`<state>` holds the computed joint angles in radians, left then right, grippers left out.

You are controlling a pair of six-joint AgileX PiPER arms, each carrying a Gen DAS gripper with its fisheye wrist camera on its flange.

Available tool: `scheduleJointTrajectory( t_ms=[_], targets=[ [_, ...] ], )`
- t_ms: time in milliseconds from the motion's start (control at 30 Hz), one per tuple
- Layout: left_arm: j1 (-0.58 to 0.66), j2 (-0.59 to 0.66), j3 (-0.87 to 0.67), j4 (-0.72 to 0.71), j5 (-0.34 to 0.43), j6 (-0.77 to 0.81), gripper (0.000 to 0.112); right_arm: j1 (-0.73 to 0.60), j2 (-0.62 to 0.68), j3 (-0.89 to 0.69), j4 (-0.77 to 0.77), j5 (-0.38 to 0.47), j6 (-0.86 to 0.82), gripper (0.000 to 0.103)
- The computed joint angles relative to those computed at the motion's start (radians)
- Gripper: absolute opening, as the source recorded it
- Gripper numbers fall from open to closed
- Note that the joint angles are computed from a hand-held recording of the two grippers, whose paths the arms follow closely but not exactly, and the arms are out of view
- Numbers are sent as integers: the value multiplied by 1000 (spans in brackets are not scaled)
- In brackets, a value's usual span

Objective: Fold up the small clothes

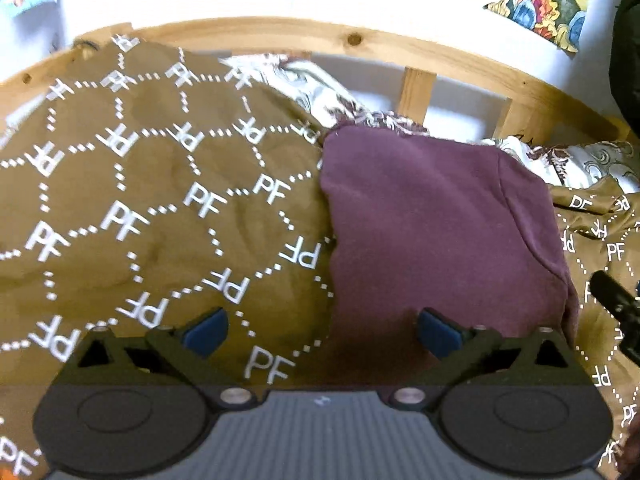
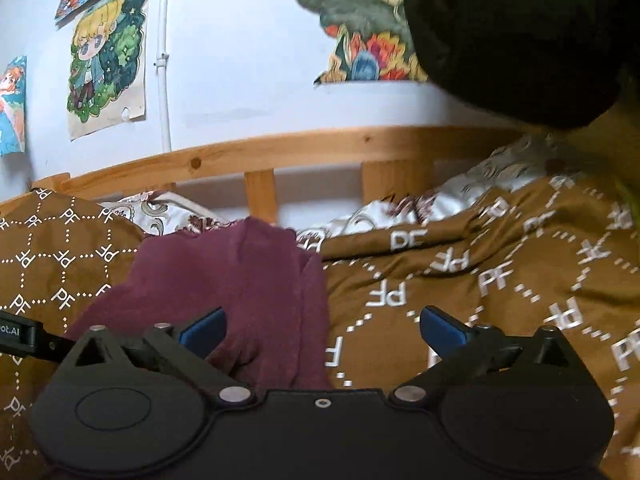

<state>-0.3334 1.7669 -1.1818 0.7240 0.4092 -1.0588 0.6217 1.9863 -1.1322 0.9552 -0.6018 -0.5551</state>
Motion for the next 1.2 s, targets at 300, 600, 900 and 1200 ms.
scheduleJointTrajectory(
  t_ms=[300, 600, 900, 1200],
  targets=[
    [-135, -186, 171, 361, 74, -352, 102, 128, -192, 223, 76, -179, -43, 102],
    [-352, -399, 354, 516, 251, -485, 102, 348, -375, 450, 209, -424, -100, 102],
    [-541, -576, 456, 502, 443, -540, 102, 518, -523, 519, 374, -480, -167, 102],
    [-641, -638, 528, 446, 512, -573, 102, 689, -563, 563, 546, -556, -187, 102]
  ],
)
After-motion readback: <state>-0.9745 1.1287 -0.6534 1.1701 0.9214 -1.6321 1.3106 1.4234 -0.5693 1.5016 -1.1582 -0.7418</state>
